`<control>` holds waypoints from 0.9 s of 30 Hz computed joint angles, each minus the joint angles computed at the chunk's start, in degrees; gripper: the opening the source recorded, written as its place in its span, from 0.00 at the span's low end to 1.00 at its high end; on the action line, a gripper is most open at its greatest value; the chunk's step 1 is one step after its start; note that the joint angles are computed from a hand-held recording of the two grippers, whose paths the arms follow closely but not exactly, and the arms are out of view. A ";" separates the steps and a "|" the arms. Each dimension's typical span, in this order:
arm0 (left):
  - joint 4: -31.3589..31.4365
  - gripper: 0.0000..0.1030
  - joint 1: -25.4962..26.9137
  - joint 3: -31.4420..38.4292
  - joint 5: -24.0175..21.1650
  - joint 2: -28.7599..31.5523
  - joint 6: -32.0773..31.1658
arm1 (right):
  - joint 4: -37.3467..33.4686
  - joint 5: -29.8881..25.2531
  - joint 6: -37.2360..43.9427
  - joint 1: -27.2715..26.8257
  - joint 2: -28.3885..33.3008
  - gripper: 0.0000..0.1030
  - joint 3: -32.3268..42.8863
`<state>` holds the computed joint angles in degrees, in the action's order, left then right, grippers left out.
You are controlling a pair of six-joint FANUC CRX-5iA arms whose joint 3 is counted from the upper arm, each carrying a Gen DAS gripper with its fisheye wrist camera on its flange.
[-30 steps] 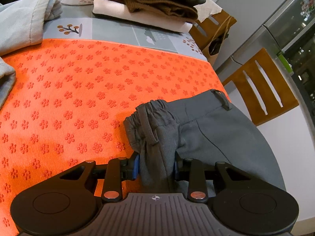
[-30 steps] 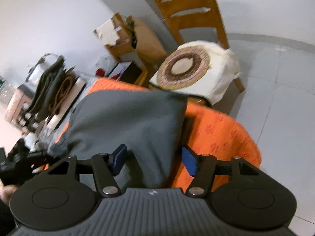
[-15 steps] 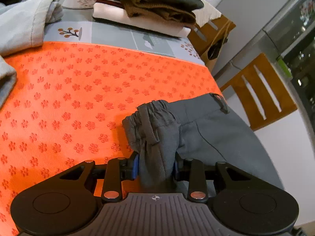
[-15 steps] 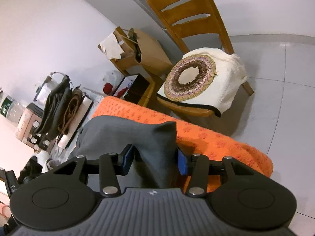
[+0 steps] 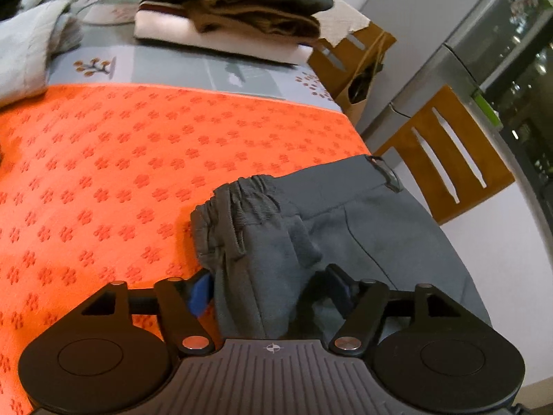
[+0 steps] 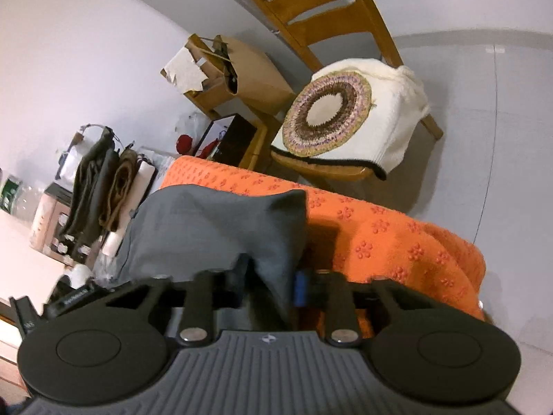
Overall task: Fold clothes
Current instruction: 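Grasp the folded trousers with the left tool while the right tool grasps the other end, then carry the folded trousers with both tools onto the clothes stack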
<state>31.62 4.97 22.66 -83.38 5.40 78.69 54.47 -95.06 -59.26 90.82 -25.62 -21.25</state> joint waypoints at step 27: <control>5.30 0.19 1.09 10.79 14.05 -2.05 5.30 | -15.80 15.96 72.51 -34.05 14.69 0.10 45.68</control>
